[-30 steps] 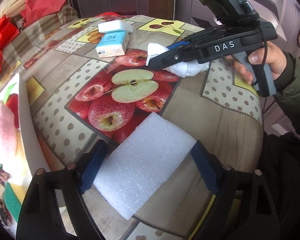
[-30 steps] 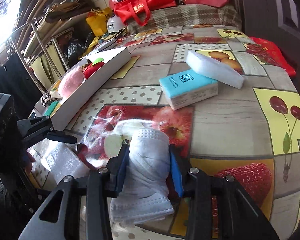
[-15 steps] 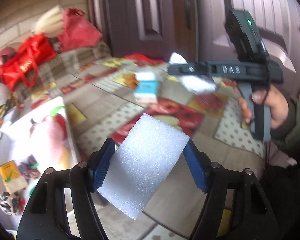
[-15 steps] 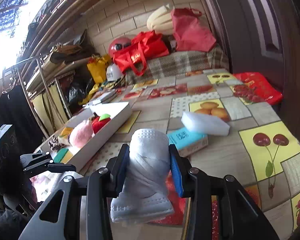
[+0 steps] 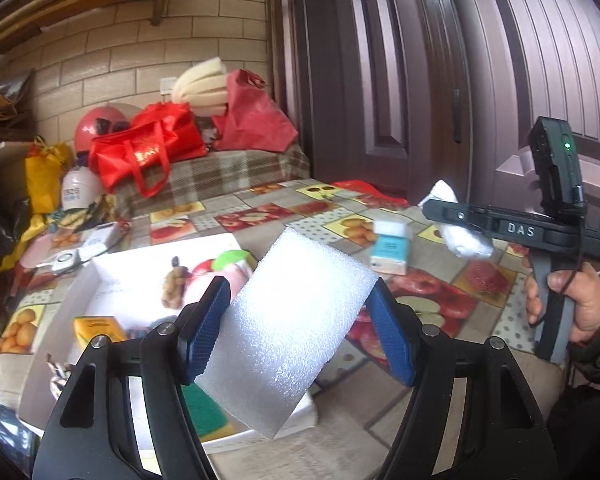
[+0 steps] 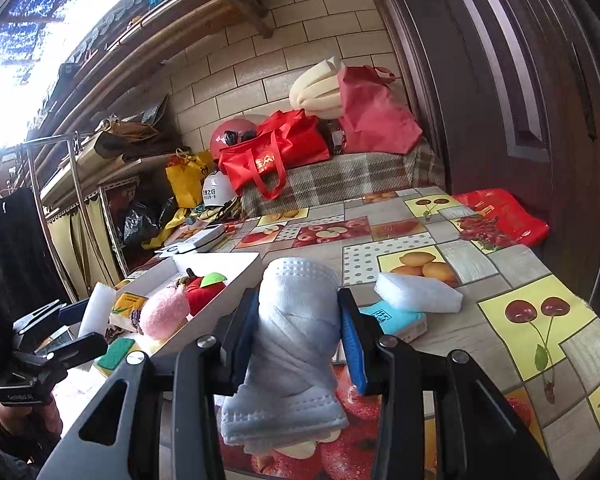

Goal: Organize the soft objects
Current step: 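Carry the foam sheet and sock into the white tray and open both grippers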

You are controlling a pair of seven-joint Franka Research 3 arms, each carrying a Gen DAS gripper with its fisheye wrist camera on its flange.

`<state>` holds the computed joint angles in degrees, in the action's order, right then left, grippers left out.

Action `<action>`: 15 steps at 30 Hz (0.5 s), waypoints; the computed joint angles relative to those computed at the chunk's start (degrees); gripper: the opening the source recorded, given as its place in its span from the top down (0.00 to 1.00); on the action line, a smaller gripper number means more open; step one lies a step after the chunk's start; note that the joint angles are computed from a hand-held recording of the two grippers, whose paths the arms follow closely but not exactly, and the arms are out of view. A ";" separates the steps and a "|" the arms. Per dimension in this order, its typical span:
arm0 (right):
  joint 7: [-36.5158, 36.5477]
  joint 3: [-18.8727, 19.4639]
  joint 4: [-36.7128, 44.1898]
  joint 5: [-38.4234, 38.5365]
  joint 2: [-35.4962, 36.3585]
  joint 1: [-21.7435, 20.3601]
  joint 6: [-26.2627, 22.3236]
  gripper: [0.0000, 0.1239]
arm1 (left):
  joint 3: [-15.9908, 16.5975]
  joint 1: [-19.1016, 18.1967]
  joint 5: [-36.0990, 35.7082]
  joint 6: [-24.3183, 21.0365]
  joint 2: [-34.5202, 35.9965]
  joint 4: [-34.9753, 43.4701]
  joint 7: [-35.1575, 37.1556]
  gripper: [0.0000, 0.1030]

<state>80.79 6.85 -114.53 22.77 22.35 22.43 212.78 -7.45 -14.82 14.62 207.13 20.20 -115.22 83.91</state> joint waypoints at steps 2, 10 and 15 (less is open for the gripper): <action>-2.04 -0.78 1.30 1.04 0.77 1.34 -0.17 0.68 | 1.20 -0.70 -2.18 0.70 -0.02 -0.24 0.84 0.32; -9.05 -2.16 9.53 3.43 5.46 5.22 -5.54 0.68 | 5.34 -4.51 -15.77 0.17 2.09 1.83 10.01 0.32; -11.48 -3.10 15.93 3.74 9.16 7.42 -10.77 0.68 | 6.05 -3.50 -17.85 -0.54 3.25 3.28 7.45 0.31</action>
<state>69.30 3.75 -98.61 26.50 31.51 29.85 202.01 -1.40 -18.31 -3.23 206.59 23.45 -111.94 91.37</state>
